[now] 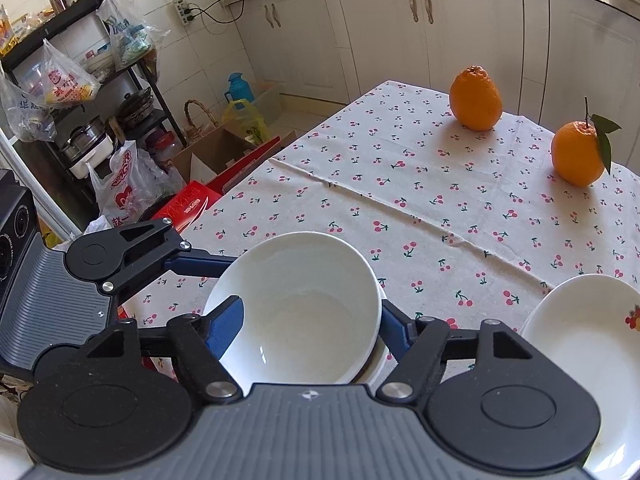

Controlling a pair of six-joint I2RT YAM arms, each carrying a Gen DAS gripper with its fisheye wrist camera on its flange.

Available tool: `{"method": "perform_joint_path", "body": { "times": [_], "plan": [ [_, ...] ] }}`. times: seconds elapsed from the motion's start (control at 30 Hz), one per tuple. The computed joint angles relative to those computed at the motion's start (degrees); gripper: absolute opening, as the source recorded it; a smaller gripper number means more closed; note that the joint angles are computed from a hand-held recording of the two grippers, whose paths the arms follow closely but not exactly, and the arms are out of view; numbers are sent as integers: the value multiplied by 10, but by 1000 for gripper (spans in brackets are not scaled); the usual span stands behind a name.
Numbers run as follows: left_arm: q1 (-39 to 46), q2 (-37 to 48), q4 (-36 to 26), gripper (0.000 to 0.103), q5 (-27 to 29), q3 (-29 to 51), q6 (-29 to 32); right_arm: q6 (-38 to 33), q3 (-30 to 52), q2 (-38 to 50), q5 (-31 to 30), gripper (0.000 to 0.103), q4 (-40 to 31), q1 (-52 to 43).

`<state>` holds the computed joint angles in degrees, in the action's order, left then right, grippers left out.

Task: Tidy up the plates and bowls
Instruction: 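Lower the held bowl into the stacked bowls and open the right gripper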

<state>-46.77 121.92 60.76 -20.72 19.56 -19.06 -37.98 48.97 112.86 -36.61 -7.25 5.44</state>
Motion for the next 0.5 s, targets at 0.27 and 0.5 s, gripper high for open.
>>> {"method": "perform_joint_path", "body": {
  "times": [0.27,0.5],
  "plan": [
    [-6,-1,2,100,-11,-4,9,4,-19,-16,13,90,37,3],
    [-9,-5,22,100,-8,-24,14,13,-25,-21,16,90,57,-11]
  ]
}}
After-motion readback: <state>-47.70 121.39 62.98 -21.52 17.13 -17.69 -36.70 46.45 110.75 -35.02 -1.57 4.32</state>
